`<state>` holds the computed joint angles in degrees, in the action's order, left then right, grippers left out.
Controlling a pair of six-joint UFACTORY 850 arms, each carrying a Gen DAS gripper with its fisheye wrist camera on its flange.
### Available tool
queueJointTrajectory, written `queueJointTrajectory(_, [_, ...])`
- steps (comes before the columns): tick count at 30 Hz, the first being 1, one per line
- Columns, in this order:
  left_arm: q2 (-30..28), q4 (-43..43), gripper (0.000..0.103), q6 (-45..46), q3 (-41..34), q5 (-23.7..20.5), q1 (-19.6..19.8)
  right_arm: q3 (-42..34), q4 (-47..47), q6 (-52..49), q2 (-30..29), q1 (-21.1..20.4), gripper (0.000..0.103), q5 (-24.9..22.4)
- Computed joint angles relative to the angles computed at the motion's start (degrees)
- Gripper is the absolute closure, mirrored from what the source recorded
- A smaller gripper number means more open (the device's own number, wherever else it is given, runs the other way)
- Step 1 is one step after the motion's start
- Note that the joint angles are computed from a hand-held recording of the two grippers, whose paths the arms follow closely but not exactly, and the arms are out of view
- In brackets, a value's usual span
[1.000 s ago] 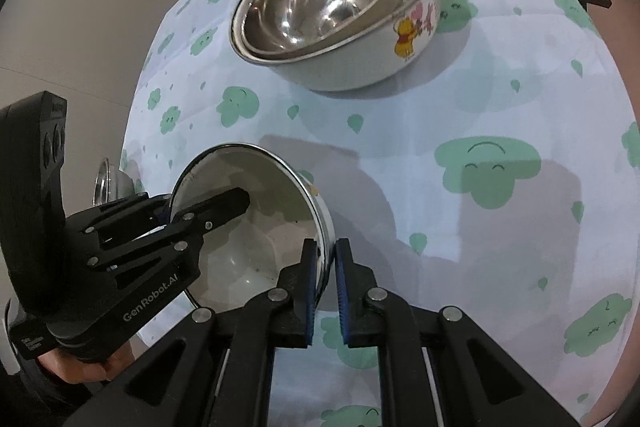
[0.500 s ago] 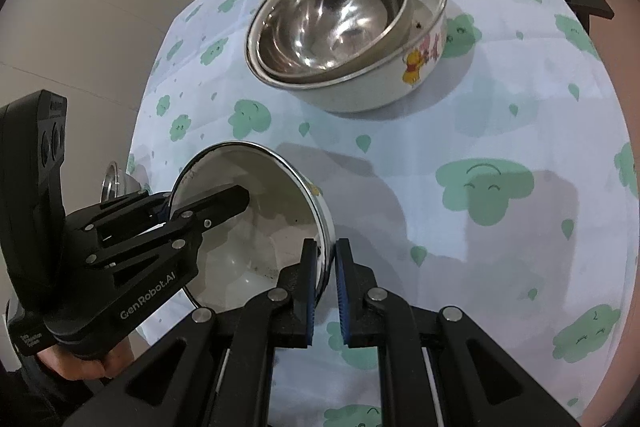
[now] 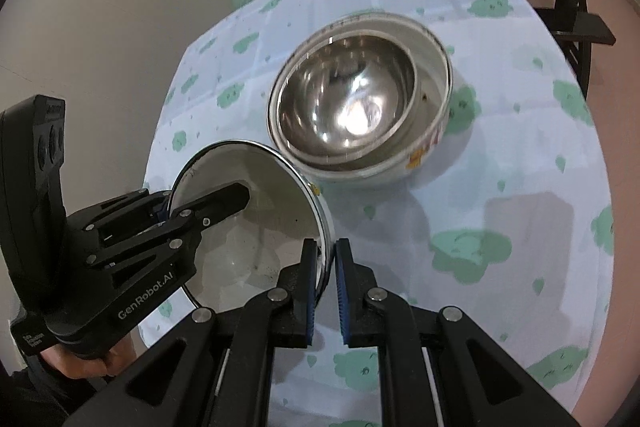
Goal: Organize plates and bowls
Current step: 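Lift the cream bowl with both tools over the Winnie-the-Pooh bowl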
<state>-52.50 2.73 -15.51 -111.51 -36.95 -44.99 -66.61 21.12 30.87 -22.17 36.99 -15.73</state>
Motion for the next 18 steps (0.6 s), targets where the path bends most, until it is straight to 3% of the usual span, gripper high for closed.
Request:
queueJointTrajectory(10, [-6.31, 1.97, 0.093, 0.22, -12.44, -3.54, 0.42, -3.36, -9.2, 5.67, -0.57, -2.38, 0.093, -0.84])
queueJointTrajectory(18, [-11.94, 0.84, 0.093, 0.42, -21.36, -7.79, 0.87, -5.78, -10.98, 5.49, -2.32, -4.13, 0.093, -1.81])
